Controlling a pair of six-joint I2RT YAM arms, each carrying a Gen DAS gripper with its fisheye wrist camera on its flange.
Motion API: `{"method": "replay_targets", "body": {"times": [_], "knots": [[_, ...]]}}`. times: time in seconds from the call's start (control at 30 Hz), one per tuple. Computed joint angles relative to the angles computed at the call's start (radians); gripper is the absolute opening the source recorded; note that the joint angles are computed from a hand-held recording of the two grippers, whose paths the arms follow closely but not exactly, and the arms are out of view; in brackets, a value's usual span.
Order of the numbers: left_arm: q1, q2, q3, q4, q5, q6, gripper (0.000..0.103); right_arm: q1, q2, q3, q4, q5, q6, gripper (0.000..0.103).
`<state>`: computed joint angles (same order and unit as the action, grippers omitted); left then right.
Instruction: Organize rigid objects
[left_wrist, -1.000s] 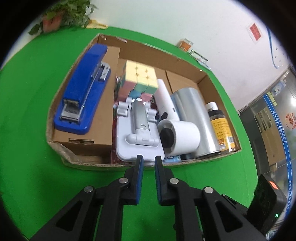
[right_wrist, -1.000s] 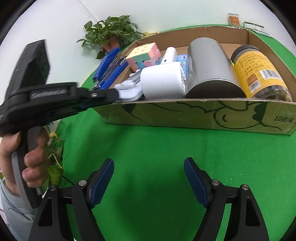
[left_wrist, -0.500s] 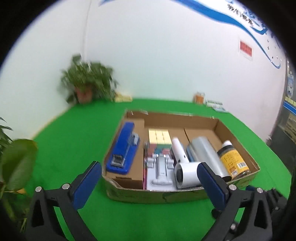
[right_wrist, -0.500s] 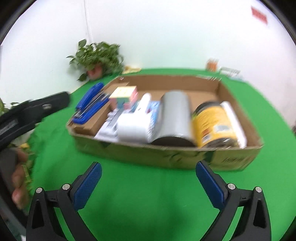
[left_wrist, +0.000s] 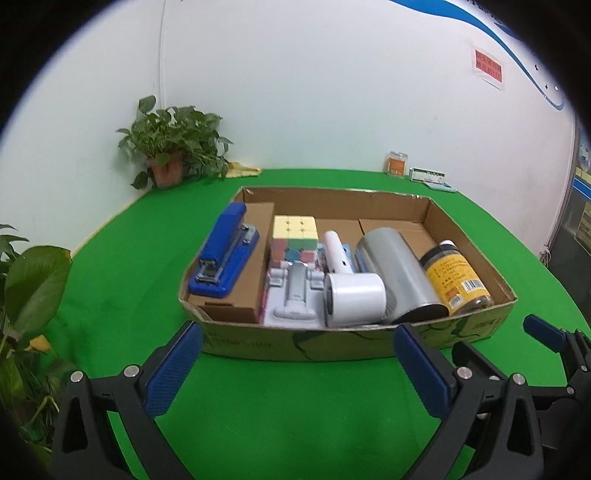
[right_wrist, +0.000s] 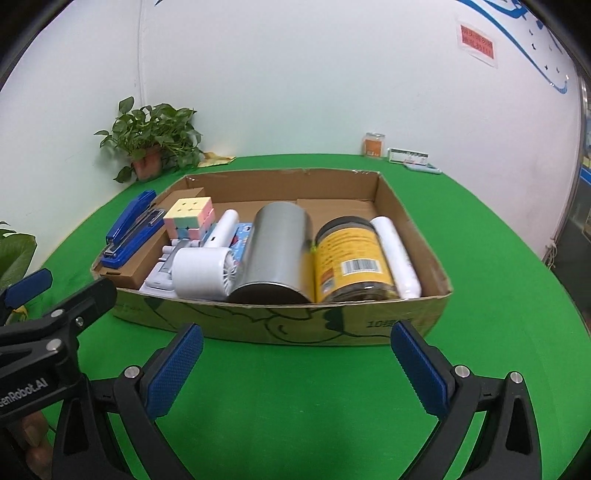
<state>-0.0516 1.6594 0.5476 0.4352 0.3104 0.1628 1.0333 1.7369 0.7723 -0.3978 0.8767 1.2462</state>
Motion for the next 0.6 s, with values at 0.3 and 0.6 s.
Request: {"method": "replay_targets", "body": {"times": [0.3, 0.6], "knots": [[-0.039, -0.039, -0.032, 0.008, -0.025, -0.053, 0.102, 0.052, -0.046, 0.023, -0.197, 0.043, 0.100, 0.102], [-0.056, -0.039, -0.038, 0.011, -0.065, -0.071, 0.102, 0.082, -0.041, 0.042, -0.266, 0.046, 0.141, 0.102]]}}
